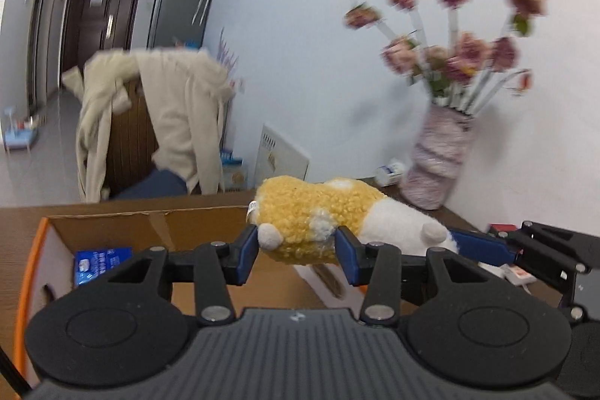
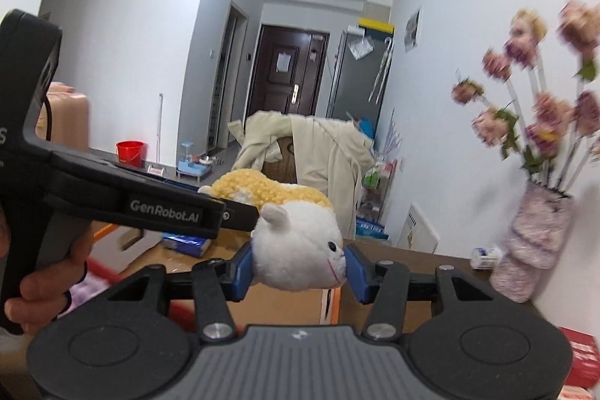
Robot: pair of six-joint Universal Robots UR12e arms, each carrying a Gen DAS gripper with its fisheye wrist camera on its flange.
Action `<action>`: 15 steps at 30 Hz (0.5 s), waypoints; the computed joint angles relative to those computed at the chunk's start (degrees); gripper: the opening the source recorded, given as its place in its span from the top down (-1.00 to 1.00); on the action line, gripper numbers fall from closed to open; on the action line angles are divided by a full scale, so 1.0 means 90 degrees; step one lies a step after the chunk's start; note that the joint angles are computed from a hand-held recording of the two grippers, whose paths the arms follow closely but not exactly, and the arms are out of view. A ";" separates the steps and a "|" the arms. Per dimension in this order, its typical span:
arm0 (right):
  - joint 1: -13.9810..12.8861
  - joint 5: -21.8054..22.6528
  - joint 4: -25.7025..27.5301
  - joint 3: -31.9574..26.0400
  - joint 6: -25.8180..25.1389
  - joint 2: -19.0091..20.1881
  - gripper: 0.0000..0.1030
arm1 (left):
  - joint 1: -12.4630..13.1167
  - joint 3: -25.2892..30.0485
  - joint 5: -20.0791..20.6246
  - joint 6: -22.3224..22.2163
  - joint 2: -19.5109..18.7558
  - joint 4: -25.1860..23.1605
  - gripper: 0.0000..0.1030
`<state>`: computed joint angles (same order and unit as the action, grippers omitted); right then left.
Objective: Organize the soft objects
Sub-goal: 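Lift the yellow plush with the left tool and drop it into the box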
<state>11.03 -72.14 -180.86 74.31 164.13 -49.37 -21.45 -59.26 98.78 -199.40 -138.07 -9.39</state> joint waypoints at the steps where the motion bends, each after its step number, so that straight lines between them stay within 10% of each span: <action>1: 0.0035 -0.0073 0.0177 -0.0267 -0.0007 0.0172 0.03 | 0.0067 0.0263 -0.0138 -0.0073 -0.0160 -0.0243 0.12; 15: 0.0482 -0.1551 0.2868 -0.2712 -0.0591 0.1654 -0.02 | 0.0387 0.2245 -0.0557 -0.0593 -0.1293 -0.2646 0.02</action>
<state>15.37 -86.10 -155.05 49.91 158.81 -34.48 -17.97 -39.06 93.77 -204.74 -149.71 -33.20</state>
